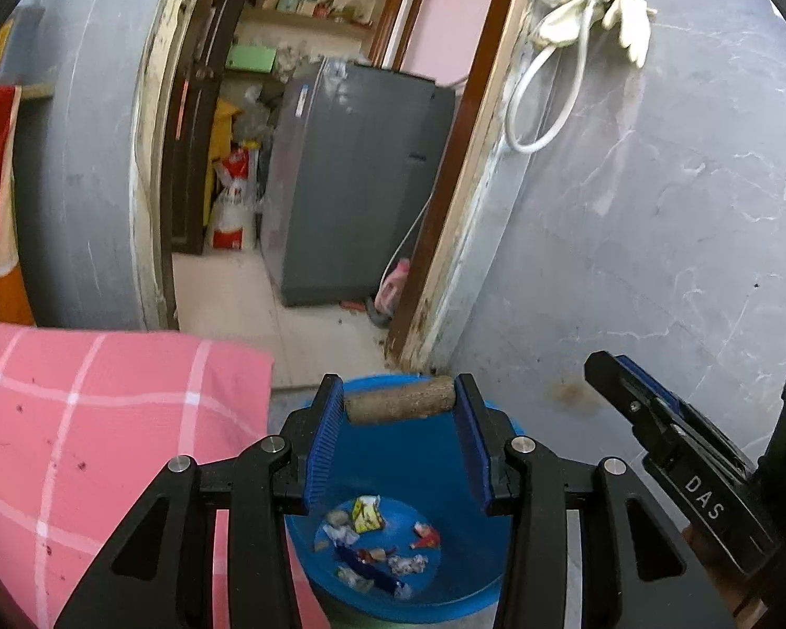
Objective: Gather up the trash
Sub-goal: 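Open both grippers over the blue bucket to drop the scraps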
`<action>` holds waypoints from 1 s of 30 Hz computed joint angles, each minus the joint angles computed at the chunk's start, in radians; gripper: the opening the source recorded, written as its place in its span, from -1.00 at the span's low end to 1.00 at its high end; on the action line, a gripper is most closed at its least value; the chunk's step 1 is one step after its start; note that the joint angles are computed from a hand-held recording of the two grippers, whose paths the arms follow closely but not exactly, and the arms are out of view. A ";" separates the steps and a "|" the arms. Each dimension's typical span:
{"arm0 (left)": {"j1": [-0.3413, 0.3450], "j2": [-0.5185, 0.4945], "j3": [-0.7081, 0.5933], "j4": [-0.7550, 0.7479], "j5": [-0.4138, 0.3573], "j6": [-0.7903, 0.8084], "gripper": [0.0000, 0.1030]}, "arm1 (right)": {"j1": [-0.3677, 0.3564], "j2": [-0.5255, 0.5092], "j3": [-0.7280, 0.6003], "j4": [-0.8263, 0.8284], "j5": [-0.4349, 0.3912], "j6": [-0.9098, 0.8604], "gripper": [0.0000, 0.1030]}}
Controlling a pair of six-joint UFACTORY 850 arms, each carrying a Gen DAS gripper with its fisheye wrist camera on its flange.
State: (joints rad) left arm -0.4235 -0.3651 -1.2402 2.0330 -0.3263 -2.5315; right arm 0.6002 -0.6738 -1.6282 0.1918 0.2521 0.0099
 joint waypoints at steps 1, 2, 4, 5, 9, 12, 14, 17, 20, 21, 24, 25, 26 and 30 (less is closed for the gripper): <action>0.004 -0.003 -0.003 -0.015 0.010 0.007 -0.07 | -0.001 -0.002 -0.003 0.006 -0.007 -0.005 -0.18; 0.005 -0.003 -0.001 -0.009 0.016 -0.010 -0.01 | -0.001 -0.005 -0.008 0.018 -0.016 -0.015 -0.16; 0.007 -0.004 0.002 -0.025 0.019 -0.008 0.01 | -0.003 -0.010 -0.014 0.042 -0.027 -0.032 -0.10; 0.006 -0.004 0.001 -0.035 0.019 0.002 0.02 | -0.005 -0.011 -0.015 0.044 -0.027 -0.030 -0.07; 0.003 0.005 0.015 -0.056 0.000 0.018 0.17 | -0.008 -0.005 -0.006 0.017 -0.022 0.012 0.00; 0.000 0.015 0.026 -0.060 -0.018 0.013 0.25 | -0.006 -0.002 -0.001 0.026 -0.014 0.003 0.08; -0.002 0.021 0.033 -0.067 -0.038 0.015 0.39 | -0.004 -0.001 0.001 0.041 -0.009 -0.013 0.15; -0.008 0.038 0.053 -0.072 -0.074 0.013 0.54 | 0.000 -0.001 0.002 0.060 -0.002 -0.031 0.23; -0.013 0.057 0.073 -0.126 -0.111 0.055 0.76 | 0.003 0.000 0.004 0.078 0.005 -0.043 0.37; -0.015 0.064 0.083 -0.133 -0.123 0.057 0.79 | 0.004 0.002 0.007 0.082 0.009 -0.042 0.41; -0.017 0.089 0.114 -0.151 -0.153 0.060 0.85 | 0.010 0.009 0.015 0.098 0.022 -0.051 0.62; -0.017 0.099 0.126 -0.160 -0.162 0.066 0.86 | 0.010 0.011 0.017 0.098 0.024 -0.052 0.70; -0.016 0.107 0.134 -0.166 -0.166 0.071 0.86 | 0.012 0.015 0.023 0.105 0.029 -0.058 0.77; -0.018 0.146 0.181 -0.172 -0.193 0.075 0.89 | 0.024 0.037 0.057 0.146 0.062 -0.105 0.95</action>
